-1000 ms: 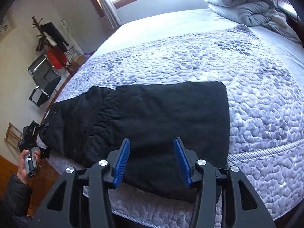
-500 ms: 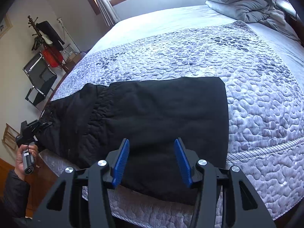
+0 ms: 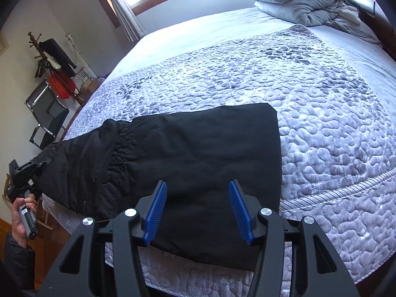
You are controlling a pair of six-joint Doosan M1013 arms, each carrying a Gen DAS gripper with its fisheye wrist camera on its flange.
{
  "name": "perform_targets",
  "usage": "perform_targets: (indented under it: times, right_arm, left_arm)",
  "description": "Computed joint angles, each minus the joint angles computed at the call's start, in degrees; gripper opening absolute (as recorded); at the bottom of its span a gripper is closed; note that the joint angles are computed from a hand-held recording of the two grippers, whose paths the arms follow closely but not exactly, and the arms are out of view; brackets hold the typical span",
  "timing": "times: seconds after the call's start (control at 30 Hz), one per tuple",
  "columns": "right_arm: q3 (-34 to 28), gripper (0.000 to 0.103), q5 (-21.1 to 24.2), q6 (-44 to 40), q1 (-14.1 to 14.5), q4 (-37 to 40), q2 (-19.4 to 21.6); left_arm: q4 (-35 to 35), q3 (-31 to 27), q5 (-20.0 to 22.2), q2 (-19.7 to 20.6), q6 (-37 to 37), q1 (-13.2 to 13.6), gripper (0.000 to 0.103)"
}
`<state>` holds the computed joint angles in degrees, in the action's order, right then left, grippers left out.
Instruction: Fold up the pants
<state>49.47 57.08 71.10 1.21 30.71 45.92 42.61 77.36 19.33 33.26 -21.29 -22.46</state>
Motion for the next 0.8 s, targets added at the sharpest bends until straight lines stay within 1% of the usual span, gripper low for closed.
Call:
perform_targets:
  times: [0.07,0.2,0.37,0.4,0.53,0.6,0.73,0.8]
  right_arm:
    - [0.25,0.053,-0.23,0.2,-0.13,0.33,-0.07]
    - [0.88,0.053,-0.74,0.67,-0.48,0.86,-0.29]
    - [2.15,0.053,-1.66,0.53,-0.93,1.52,-0.79]
    - [2.32,0.053,-1.8,0.61,-1.03,1.61,-0.84]
    - [3.37,0.053,-2.47,1.46,-1.63,2.06,-1.25]
    - [3.75,0.053,-2.73,1.67,-1.89,2.2,-1.43]
    - [4.85,0.053,-3.47,2.26,-2.44,2.4,-1.86]
    - [5.18,0.053,-3.58,2.66,-2.61,2.38,-1.93]
  left_arm:
    - [0.6,-2.41,1.07,0.62,4.78,-0.95,0.012]
    - [-1.19,-7.24,3.16,2.01,15.88,-2.59,0.013]
    - [-8.4,-14.83,6.6,5.18,34.87,-4.85,0.015]
    - [-10.89,-17.1,7.98,6.28,39.99,-5.42,0.015]
    - [-16.17,-23.71,12.37,9.85,51.66,-6.79,0.017]
    - [-17.35,-26.85,14.79,11.63,55.22,-7.31,0.017]
    - [-18.04,-34.51,21.26,15.97,62.21,-8.52,0.02]
    - [-19.1,-38.91,24.64,18.38,66.15,-9.09,0.024]
